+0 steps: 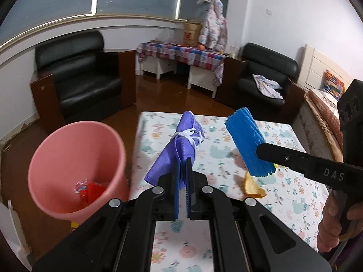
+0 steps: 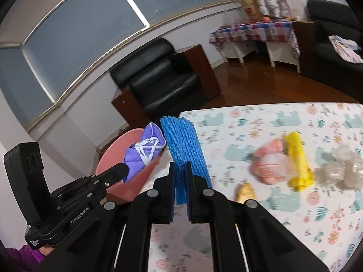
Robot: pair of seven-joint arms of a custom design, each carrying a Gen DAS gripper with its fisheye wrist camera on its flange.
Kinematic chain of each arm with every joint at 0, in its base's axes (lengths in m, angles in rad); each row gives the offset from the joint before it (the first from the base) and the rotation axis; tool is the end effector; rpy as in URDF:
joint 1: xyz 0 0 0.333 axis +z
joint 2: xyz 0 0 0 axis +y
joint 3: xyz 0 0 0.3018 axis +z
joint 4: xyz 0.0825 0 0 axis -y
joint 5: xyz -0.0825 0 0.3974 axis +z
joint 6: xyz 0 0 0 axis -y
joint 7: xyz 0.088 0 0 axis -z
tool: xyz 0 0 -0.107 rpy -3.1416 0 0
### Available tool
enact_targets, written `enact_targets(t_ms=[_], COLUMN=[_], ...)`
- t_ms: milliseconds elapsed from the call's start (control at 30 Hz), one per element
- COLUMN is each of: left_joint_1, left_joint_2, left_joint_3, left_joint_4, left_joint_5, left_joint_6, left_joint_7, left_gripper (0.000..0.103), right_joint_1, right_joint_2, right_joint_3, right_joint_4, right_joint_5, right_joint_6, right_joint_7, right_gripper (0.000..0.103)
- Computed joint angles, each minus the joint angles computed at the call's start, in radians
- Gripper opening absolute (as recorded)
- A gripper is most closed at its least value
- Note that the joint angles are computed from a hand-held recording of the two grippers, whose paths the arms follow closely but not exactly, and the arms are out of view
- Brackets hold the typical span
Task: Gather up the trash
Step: 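Carry the purple cloth and blue net over the pink bucket and open both tools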
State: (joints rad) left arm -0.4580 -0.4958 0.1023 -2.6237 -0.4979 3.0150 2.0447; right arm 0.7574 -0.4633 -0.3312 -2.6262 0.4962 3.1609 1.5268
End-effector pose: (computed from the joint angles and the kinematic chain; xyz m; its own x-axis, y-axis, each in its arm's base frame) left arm 0.4297 -0.1198 0.4878 -0.3897 -0.9153 0.1020 -0.6018 0.1692 -0.7805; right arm 0.4316 0.1416 0.4758 0.1450 -0.8632 -0.4836 -0.6900 0.2621 -0.6747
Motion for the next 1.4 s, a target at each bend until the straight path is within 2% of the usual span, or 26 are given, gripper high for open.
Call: enact_targets(t_ms=[300,600,733,1000,1233,1400], left_joint_1=[0.107,0.194,0.22,0.237,0.263,0.244], left_joint_2=[-0.044,-0.036,-0.015,0.035,0.079,0.095], left_joint_3=[-0.001,0.025,0.043,0.067,0.05,0.06], left_joint_4=[-0.044,-0.043,-0.029,0.009,0.039,0.049], left_joint_5=[0.059,0.132,0.144,0.128,0.105,0.066], left_joint_6=[0.024,0.043,0.04,0.02,0.008,0.016], left_joint_7=[-0.064,-0.127,-0.14,-0.126,-0.11,-0.076], left_gripper=[0.004,0.004,0.004,0.004,0.004,0.004], right_joint_1=[0.169,0.237,0.223,0.139,0.055,-0.007], right_joint_2=[0.131,0.276,0.343,0.468,0.55,0.58], right_joint_3=[-0.073,-0.093,-0.078,-0.004,0.078,0.135], right_joint_4=[0.166,0.345,0.42,0.553,0.627,0.649], right_joint_5=[0.116,0.341,0.437,0.58,0.566,0.553], right_joint_6=[-0.049,-0.142,-0.194,-0.293,-0.325,-0.34], right_joint_7=[-0.12,-0.335,-0.412,-0.5,-0.47,-0.444], right_gripper=[0.007,0.007,0.007,0.007,0.008,0.008])
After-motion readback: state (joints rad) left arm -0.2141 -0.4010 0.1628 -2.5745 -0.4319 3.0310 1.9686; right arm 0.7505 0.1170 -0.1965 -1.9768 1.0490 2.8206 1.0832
